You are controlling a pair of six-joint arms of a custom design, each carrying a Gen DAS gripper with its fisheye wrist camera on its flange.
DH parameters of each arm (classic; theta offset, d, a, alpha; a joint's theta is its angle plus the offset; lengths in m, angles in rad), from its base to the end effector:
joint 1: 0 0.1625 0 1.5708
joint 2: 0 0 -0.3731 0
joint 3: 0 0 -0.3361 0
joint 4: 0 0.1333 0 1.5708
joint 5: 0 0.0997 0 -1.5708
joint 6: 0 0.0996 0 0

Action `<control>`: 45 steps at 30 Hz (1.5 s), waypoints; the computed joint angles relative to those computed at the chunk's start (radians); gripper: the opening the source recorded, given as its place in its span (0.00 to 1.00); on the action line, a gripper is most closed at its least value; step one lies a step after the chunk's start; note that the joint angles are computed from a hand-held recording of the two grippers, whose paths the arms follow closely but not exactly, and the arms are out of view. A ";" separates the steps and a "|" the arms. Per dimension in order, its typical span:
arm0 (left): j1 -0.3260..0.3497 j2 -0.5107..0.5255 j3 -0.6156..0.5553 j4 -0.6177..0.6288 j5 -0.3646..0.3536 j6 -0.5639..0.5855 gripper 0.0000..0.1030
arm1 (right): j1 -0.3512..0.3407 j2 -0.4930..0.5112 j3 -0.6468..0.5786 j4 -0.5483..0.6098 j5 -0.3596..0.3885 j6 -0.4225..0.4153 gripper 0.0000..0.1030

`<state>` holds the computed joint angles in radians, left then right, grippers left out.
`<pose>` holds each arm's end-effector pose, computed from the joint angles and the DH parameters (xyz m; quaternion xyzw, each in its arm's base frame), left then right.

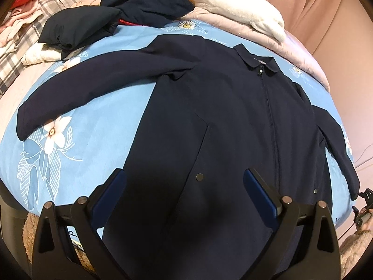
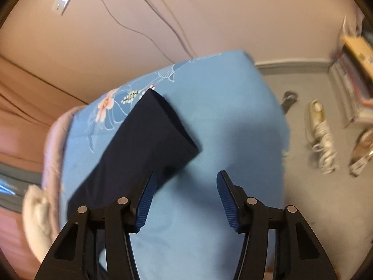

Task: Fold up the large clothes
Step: 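Grasp the navy jacket's sleeve cuff with the right gripper and lift, then carry the sleeve across the jacket body and release it with the right gripper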

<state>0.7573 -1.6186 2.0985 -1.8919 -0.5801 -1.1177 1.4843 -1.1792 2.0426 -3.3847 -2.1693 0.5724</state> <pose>-0.1202 -0.4117 0.3103 -0.0956 0.8726 -0.3500 0.3270 0.0349 -0.4906 0.2852 -0.4025 -0.7603 0.4874 0.1493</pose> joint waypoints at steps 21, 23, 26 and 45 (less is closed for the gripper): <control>-0.035 -0.121 -0.059 0.320 0.116 -0.302 0.97 | -0.033 0.056 -0.101 -0.052 0.131 -0.012 0.09; -0.037 -0.130 -0.065 0.341 0.121 -0.315 0.97 | 0.006 0.063 -0.113 -0.091 0.068 -0.068 0.09; -0.043 -0.148 -0.066 0.358 0.134 -0.328 0.97 | 0.063 0.070 -0.159 -0.103 0.020 -0.124 0.09; -0.112 -0.312 -0.069 0.693 0.200 -0.566 0.97 | 0.574 0.495 -0.935 0.099 -0.179 -0.748 0.08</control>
<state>0.6456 -1.9311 2.0298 -1.1986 -0.3800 -1.6838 2.0586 -0.6845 1.1078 -3.2859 -2.3479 -0.1758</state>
